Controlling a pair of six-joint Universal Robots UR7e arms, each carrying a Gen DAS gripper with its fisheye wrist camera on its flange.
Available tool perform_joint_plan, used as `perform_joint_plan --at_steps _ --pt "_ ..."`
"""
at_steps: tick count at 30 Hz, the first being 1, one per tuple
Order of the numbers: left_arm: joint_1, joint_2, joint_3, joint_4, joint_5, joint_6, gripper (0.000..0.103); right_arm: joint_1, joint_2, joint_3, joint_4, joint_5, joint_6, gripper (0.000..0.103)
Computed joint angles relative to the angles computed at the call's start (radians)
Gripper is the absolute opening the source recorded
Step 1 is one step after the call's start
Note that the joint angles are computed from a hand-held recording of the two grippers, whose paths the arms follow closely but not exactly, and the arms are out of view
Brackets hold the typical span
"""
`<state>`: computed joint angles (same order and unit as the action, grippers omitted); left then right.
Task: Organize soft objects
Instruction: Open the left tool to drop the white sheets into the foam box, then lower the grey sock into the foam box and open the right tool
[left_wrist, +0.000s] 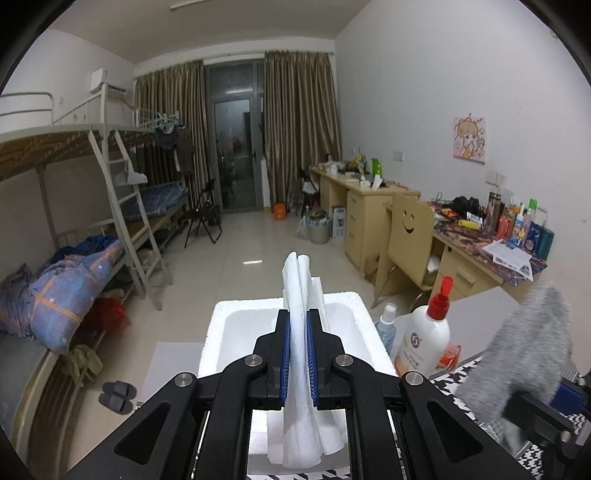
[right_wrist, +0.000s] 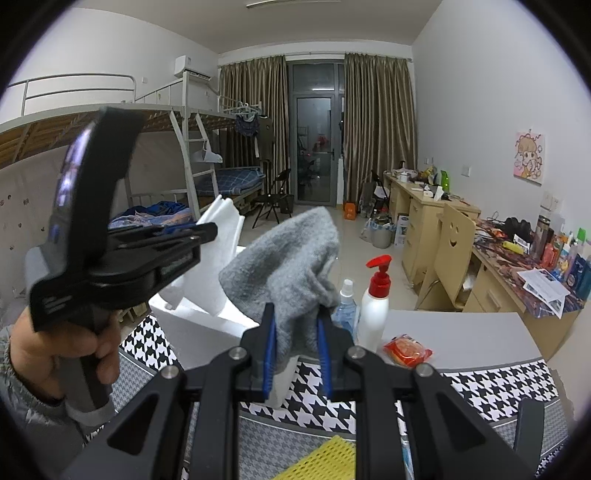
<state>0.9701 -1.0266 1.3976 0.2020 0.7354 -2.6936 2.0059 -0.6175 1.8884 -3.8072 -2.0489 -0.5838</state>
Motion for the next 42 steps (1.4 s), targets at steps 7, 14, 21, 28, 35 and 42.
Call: perform_joint_plan --at_steps 7,14,21,28,35,42 --pt "0.028 0.057 -0.077 0.062 -0.006 -0.03 0.009 0.007 0.006 -0.012 0.009 -0.023 0.009 0.024" --pt "0.055 0.117 -0.153 0.138 -0.017 -0.057 0.012 0.012 0.014 -0.03 0.02 -0.038 0.01 0.024" --pt "0.062 0.097 -0.121 0.082 -0.038 -0.019 0.082 0.014 0.019 -0.047 0.041 -0.041 0.008 0.024" --pt "0.051 0.021 -0.035 -0.024 -0.046 0.028 0.101 0.016 0.028 -0.07 0.077 -0.038 0.011 0.024" --pt "0.037 -0.048 0.047 -0.124 -0.086 0.076 0.102 0.018 0.036 -0.098 0.116 -0.028 0.012 0.024" --pt "0.027 -0.12 0.132 -0.244 -0.14 0.154 0.102 0.024 0.059 -0.143 0.158 -0.034 0.019 0.024"
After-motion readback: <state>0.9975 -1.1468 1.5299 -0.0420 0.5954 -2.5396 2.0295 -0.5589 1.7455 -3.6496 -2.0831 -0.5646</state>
